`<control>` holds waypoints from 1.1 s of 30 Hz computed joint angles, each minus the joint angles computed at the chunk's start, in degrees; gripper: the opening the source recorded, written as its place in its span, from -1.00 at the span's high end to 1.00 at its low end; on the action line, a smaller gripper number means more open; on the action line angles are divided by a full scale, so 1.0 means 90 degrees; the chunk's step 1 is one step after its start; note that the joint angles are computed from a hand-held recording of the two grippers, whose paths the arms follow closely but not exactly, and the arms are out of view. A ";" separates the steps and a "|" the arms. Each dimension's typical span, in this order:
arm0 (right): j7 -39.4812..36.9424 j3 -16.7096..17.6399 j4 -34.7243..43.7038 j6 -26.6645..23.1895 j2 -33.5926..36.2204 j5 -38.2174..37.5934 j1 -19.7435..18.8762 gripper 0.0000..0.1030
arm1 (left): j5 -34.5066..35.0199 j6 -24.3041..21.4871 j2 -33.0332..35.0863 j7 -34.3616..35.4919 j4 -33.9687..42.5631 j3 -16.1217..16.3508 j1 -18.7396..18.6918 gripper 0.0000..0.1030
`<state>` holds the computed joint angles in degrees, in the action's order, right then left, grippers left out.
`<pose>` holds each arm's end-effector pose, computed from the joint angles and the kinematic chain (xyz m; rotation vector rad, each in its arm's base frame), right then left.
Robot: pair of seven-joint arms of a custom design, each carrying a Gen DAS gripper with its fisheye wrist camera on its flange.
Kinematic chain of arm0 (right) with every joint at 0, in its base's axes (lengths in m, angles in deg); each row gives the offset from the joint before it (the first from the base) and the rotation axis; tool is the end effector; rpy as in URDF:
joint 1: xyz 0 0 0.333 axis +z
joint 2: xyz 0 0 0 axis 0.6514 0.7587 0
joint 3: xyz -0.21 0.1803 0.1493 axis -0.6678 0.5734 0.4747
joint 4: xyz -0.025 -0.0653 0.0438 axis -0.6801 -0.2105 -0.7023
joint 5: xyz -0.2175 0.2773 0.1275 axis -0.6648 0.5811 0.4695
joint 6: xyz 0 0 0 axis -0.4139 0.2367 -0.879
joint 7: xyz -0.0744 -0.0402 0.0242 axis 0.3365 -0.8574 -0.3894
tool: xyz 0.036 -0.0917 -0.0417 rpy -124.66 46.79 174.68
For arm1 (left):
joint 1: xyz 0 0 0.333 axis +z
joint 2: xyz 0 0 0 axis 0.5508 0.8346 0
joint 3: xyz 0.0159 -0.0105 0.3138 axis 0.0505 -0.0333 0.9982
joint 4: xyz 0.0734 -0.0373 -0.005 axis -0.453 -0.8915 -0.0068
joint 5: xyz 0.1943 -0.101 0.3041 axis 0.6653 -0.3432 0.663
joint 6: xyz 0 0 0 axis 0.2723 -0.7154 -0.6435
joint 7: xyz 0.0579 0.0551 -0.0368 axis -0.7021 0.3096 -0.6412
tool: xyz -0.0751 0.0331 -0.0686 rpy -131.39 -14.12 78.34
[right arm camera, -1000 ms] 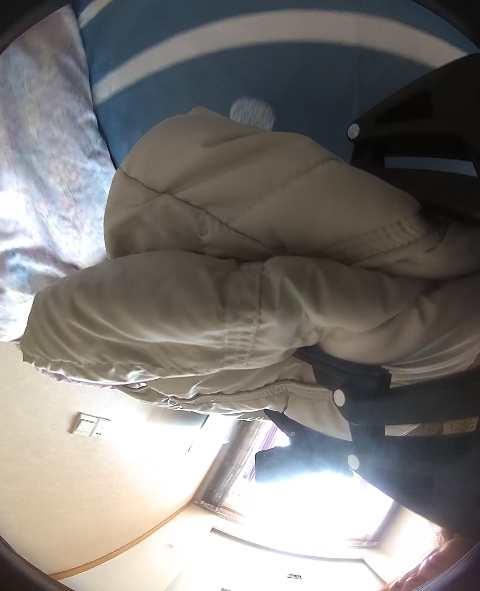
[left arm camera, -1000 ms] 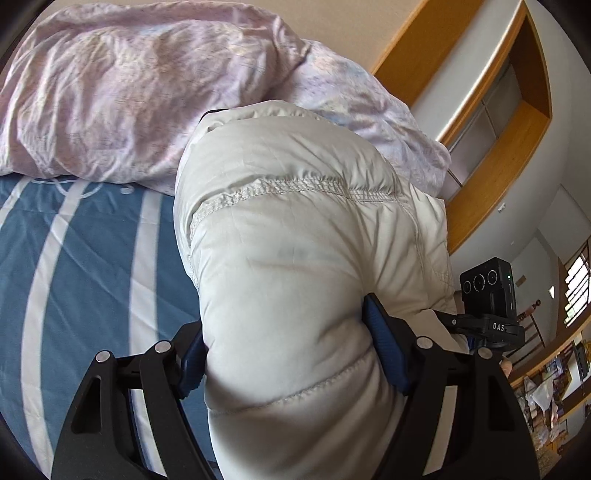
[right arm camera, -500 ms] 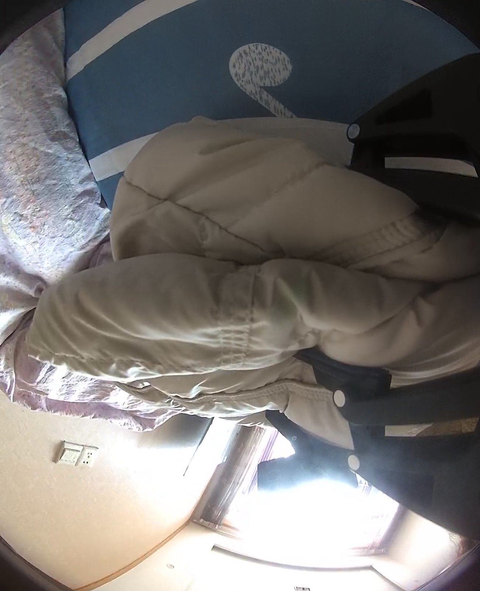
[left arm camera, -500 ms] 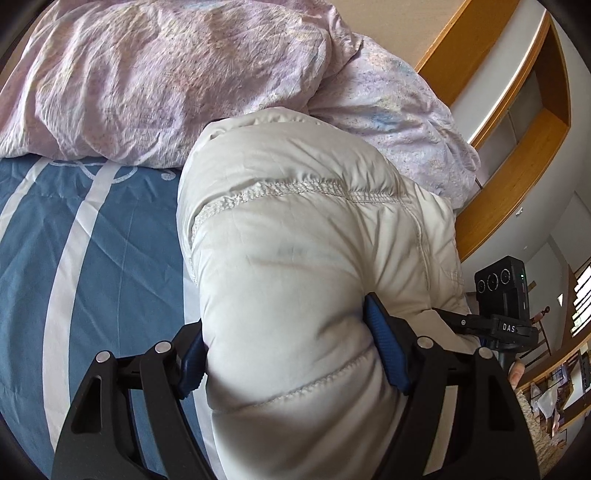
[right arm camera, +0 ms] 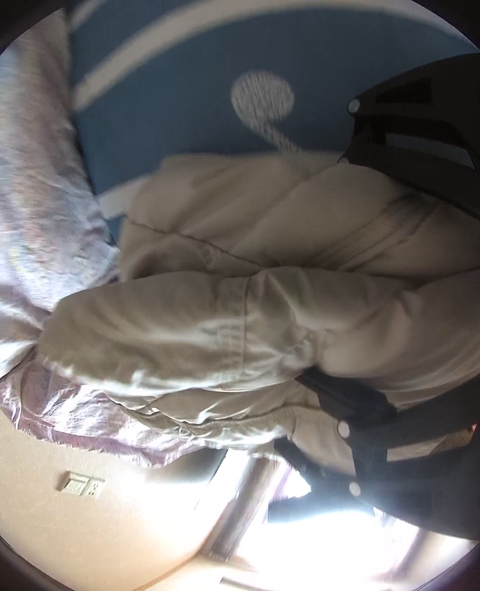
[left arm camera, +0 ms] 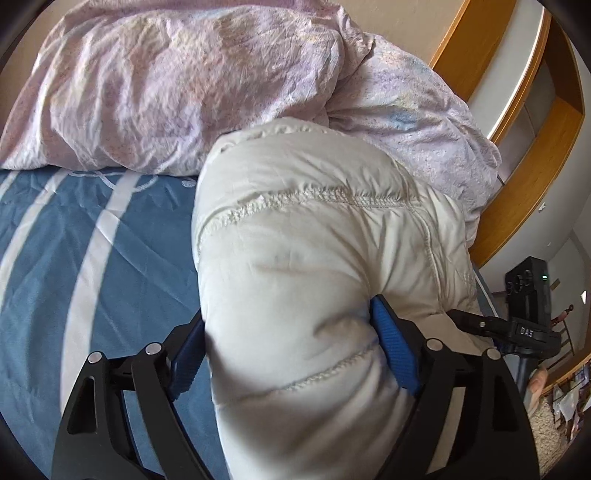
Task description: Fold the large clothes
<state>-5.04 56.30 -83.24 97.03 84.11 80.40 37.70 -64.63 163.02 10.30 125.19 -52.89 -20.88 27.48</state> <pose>0.6900 0.0305 0.5153 -1.6969 1.5688 0.2374 0.6283 -0.2086 0.5585 -1.9118 1.8278 -1.1457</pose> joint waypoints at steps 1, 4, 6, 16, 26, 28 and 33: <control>0.0002 -0.0070 -0.0212 0.0319 -0.0222 -0.0158 0.0084 -0.55 | 0.0347 0.0011 -0.0077 -0.0261 -0.0042 0.0163 -0.0134 -0.63; 0.0052 -0.0227 -0.0825 0.1613 -0.0827 -0.0460 0.0324 -0.62 | 0.1993 0.0192 -0.0333 -0.1359 -0.0178 0.0713 -0.0615 -0.62; 0.0330 -0.0269 -0.0858 0.2258 -0.0943 -0.0646 0.0467 -0.62 | 0.2848 0.0248 -0.0425 -0.1909 -0.0133 0.0837 -0.0753 -0.63; 0.2221 -0.0299 0.1218 0.1672 0.0532 -0.2534 0.1013 0.19 | 0.2604 -0.0521 0.0202 -0.1568 0.0854 0.0385 -0.0700 -0.64; 0.3085 -0.0433 0.0977 0.1955 0.0791 -0.3361 0.1105 0.63 | 0.3544 -0.0798 0.0701 -0.1856 0.1344 0.0590 -0.1143 -0.73; 0.3224 -0.0502 0.1051 0.1958 0.0881 -0.3599 0.1178 0.63 | 0.3484 -0.0768 0.0814 -0.1806 0.1447 0.0576 -0.1135 -0.75; 0.3367 -0.0458 0.1229 0.1980 0.1131 -0.3705 0.1113 0.63 | 0.3595 -0.0797 0.1144 -0.1833 0.1791 0.0674 -0.1289 -0.81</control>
<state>25.27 52.18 -72.18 114.85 94.28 47.05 47.71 -32.28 155.85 20.60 108.69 -36.77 -14.82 15.88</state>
